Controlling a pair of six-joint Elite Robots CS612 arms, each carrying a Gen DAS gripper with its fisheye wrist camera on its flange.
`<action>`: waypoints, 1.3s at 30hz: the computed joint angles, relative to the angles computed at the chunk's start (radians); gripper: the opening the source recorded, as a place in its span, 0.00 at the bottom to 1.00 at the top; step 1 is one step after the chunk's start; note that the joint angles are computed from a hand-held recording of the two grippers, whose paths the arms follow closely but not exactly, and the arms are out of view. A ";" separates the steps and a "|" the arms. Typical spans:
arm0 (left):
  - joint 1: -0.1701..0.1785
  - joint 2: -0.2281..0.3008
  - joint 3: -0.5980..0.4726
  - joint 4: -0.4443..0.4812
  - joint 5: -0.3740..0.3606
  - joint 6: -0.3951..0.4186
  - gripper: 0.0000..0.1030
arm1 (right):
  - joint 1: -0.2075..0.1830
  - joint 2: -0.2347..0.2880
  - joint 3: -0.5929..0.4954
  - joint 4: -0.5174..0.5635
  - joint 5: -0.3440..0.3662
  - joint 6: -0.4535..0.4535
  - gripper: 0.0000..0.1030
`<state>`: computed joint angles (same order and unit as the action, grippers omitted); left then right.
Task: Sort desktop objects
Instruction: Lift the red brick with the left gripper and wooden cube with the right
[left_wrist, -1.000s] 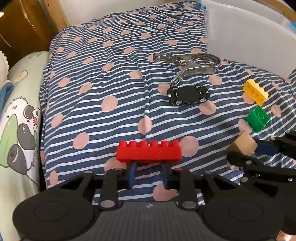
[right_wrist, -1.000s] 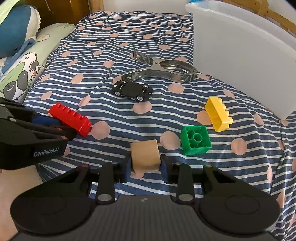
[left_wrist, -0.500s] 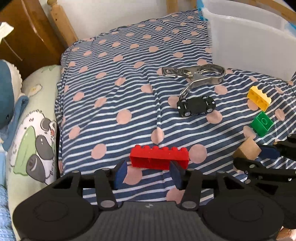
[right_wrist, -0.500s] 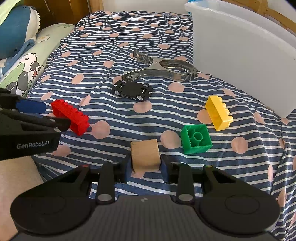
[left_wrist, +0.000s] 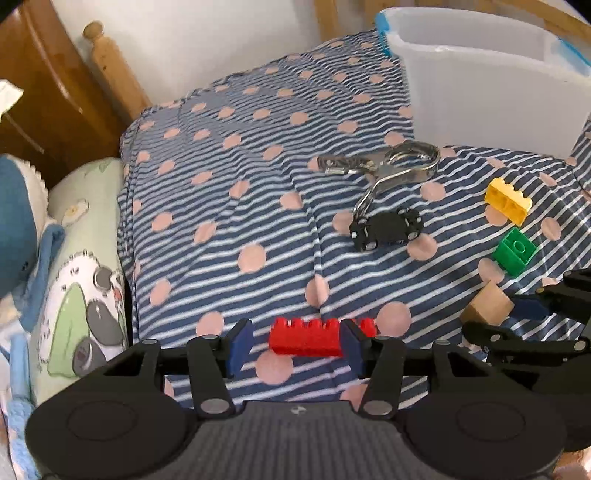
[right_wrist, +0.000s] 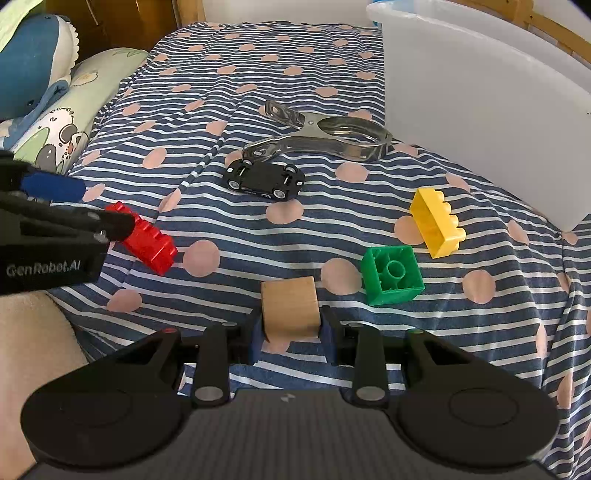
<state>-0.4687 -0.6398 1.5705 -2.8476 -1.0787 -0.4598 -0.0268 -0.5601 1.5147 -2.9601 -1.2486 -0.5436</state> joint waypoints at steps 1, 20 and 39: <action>0.001 0.002 -0.002 -0.008 -0.001 0.015 0.54 | 0.000 0.000 0.000 0.000 0.000 0.001 0.34; 0.005 0.032 -0.013 -0.037 -0.085 0.137 0.66 | 0.000 0.000 -0.001 0.004 0.000 0.001 0.33; 0.008 0.032 -0.004 -0.050 -0.075 0.090 0.66 | -0.001 -0.002 0.002 0.004 0.002 0.002 0.33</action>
<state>-0.4604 -0.6078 1.5668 -2.8979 -1.1542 -0.3698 -0.0281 -0.5623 1.5172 -2.9560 -1.2465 -0.5413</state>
